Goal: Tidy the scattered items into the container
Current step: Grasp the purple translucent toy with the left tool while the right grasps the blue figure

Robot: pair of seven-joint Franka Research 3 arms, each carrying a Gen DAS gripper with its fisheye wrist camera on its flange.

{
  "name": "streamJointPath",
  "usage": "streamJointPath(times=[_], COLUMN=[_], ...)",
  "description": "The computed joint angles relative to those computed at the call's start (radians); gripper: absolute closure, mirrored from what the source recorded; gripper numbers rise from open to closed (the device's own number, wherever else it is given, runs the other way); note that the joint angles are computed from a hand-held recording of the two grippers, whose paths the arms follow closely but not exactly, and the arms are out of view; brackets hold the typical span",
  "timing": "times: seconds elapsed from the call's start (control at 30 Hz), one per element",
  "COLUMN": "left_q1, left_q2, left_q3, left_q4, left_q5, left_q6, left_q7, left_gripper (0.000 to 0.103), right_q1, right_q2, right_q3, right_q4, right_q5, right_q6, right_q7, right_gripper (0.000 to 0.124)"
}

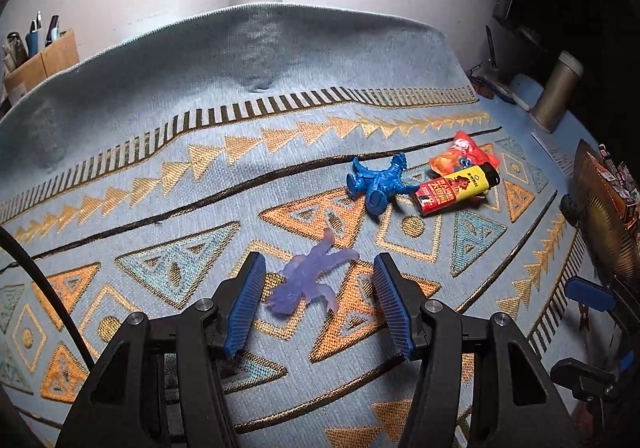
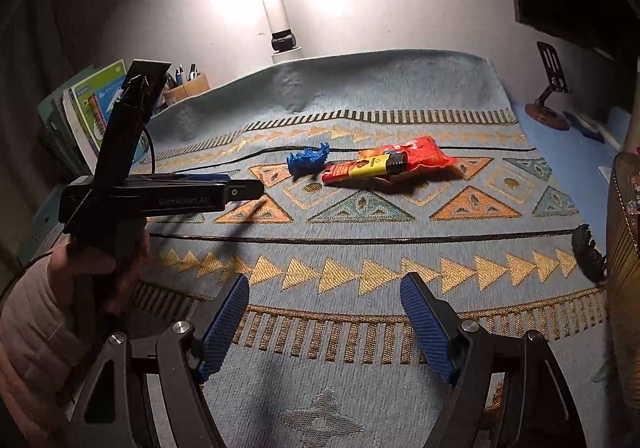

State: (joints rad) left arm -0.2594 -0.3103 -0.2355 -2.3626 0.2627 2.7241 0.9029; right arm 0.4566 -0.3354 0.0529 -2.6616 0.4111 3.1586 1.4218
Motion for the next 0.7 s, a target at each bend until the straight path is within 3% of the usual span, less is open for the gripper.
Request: streamJointPath(times=[0.07, 0.1, 0.17, 0.23, 0.33, 0.4, 0.47, 0.6, 0.7], left_q1=[0.005, 0.011, 0.010, -0.003, 0.025, 0.036, 0.017, 0.062, 0.009], left_q2=[-0.001, -0.002, -0.010, -0.031, -0.095, -0.134, -0.151, -0.165, -0.153], left_q3=[-0.009, -0.017, -0.016, -0.002, -0.021, -0.018, 0.019, -0.002, 0.048], left_q4=[-0.002, 0.000, -0.006, -0.027, -0.080, -0.132, -0.168, -0.188, -0.185], left_q5=[0.022, 0.038, 0.043, 0.015, 0.033, 0.037, 0.001, 0.011, -0.024], left_q6=[0.001, -0.004, 0.002, 0.028, 0.060, 0.122, 0.171, 0.227, 0.221], left_q7=[-0.003, -0.013, -0.022, -0.027, -0.101, -0.143, -0.150, -0.205, -0.165], left_gripper=[0.061, 0.074, 0.076, 0.087, 0.087, 0.087, 0.087, 0.087, 0.087], right_q1=[0.002, 0.002, 0.002, -0.011, 0.008, 0.009, -0.050, -0.094, -0.226], right_q2=[0.004, 0.004, 0.007, 0.009, 0.015, 0.020, 0.032, 0.085, 0.178], right_q3=[-0.006, -0.007, -0.010, -0.005, -0.036, -0.045, 0.003, 0.053, 0.181], right_q4=[0.006, 0.007, 0.010, 0.017, 0.027, 0.039, 0.070, 0.179, 0.302], right_q5=[0.003, 0.007, 0.013, 0.016, 0.055, 0.077, 0.043, -0.030, -0.277], right_q6=[-0.012, -0.015, -0.022, -0.040, -0.053, -0.061, -0.095, -0.116, -0.147], right_q7=[0.001, 0.003, 0.006, 0.017, 0.015, 0.015, 0.052, 0.072, 0.209], right_gripper=[0.047, 0.047, 0.047, 0.047, 0.047, 0.047, 0.047, 0.047, 0.047])
